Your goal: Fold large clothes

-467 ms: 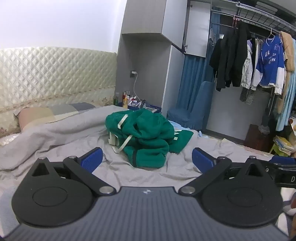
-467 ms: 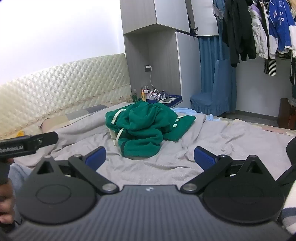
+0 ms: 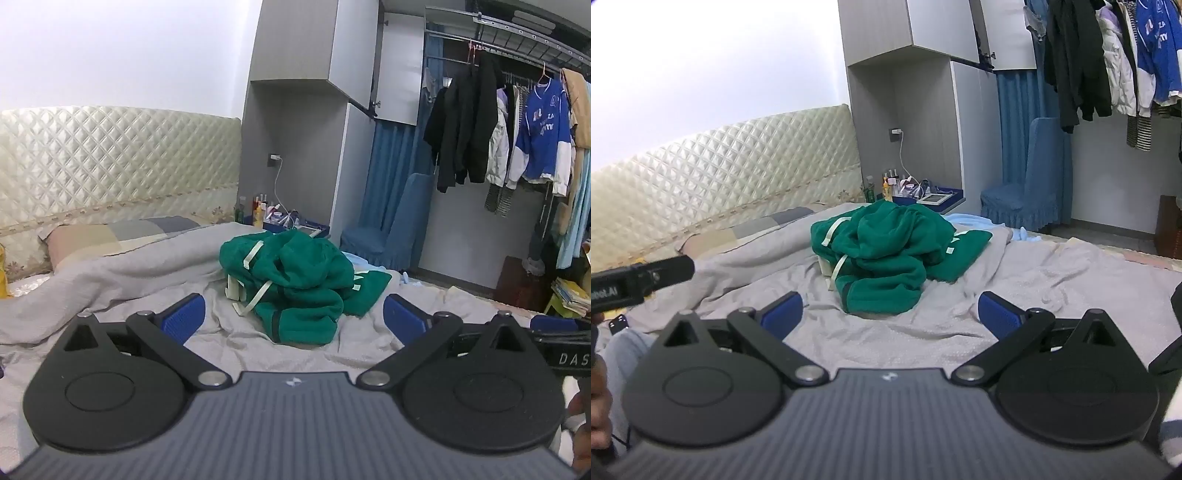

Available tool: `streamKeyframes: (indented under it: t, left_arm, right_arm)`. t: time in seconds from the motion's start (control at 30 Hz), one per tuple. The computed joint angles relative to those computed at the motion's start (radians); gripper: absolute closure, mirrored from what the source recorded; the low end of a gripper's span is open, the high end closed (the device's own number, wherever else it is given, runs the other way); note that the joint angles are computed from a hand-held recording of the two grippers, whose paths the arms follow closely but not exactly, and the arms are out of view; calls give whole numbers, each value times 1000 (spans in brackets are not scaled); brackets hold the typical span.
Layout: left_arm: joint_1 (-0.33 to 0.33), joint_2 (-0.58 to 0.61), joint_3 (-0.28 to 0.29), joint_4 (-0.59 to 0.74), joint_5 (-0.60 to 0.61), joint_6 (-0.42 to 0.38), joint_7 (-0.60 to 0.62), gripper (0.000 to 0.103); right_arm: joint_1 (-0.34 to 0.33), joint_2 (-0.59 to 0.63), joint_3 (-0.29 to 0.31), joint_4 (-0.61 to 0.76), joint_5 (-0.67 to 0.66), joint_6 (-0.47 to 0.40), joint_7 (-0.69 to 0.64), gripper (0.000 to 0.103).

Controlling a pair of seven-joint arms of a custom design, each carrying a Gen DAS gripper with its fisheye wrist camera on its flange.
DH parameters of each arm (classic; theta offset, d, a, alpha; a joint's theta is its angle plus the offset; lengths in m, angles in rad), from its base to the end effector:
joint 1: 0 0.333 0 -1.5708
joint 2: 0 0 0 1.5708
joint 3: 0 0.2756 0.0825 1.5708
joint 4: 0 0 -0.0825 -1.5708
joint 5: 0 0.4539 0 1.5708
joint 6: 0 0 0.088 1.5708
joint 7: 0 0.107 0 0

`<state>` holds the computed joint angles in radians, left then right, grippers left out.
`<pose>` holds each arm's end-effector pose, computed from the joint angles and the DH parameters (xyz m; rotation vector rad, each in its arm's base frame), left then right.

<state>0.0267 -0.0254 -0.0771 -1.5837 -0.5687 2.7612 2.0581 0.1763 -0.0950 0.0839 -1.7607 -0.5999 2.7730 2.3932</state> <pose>0.6602 -0.0114 0.7358 -1.3736 1.5971 -1.2739 0.6213 0.1934 0.6772 -1.3734 1.5567 -0.8809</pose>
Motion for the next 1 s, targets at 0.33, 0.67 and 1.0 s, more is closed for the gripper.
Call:
streamKeyframes:
  t: [0.33,0.67,1.0]
  left_arm:
    - [6,17,-4,27,2,-18,2,0]
    - [30,87,-20,127,24,-54,-37,0]
    - [42,170,-51,213,68,-81,-59,0]
  right_arm:
    - [2,33,-5,34,-35,12,8,0]
    - [19,67,-29,55,54,39,-30,0]
    - [32,114,-46,102,67,28,-48,0]
